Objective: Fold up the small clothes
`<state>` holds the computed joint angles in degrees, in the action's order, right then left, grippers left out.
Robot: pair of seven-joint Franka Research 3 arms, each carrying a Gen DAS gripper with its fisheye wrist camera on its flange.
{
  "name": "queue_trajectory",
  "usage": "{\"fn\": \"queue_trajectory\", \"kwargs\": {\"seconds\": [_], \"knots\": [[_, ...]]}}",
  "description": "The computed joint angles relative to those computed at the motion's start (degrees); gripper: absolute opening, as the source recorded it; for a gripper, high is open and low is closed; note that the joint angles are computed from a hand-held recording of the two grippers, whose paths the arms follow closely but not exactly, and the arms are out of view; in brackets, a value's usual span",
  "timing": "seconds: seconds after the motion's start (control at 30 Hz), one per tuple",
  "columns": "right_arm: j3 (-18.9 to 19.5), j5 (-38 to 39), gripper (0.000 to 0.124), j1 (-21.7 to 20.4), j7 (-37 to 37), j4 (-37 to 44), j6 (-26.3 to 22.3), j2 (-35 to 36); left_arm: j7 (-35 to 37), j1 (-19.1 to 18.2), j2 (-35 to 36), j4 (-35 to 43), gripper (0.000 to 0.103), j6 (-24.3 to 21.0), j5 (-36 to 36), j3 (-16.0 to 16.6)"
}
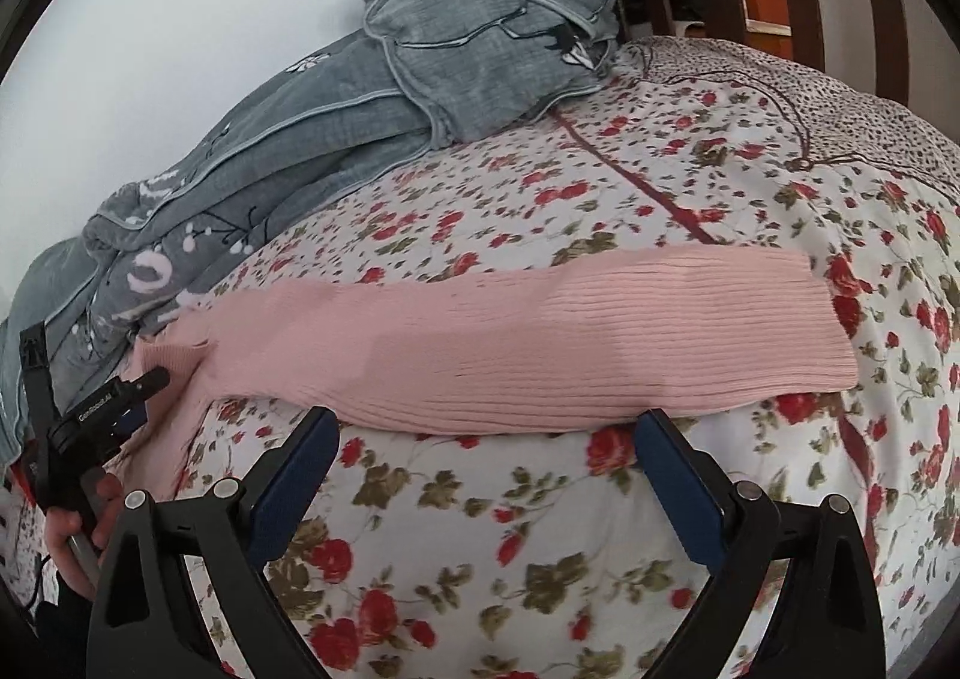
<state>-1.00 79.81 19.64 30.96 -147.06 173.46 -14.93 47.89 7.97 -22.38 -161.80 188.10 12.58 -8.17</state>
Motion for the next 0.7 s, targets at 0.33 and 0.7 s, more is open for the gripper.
{"fn": "queue_trajectory", "kwargs": {"seconds": [0.33,0.7], "knots": [[-0.1,0.3,0.098,-0.4,-1.3,-0.2,-0.6,-0.1,-0.1,-1.1,0.2,-0.2,0.065,0.6,-0.1,1.3],[-0.1,0.6,0.098,-0.5,-1.6,-0.5,-1.0,-0.5,0.0,-1.7,0.5,-0.3,0.065,1.0,-0.3,2.0]]}}
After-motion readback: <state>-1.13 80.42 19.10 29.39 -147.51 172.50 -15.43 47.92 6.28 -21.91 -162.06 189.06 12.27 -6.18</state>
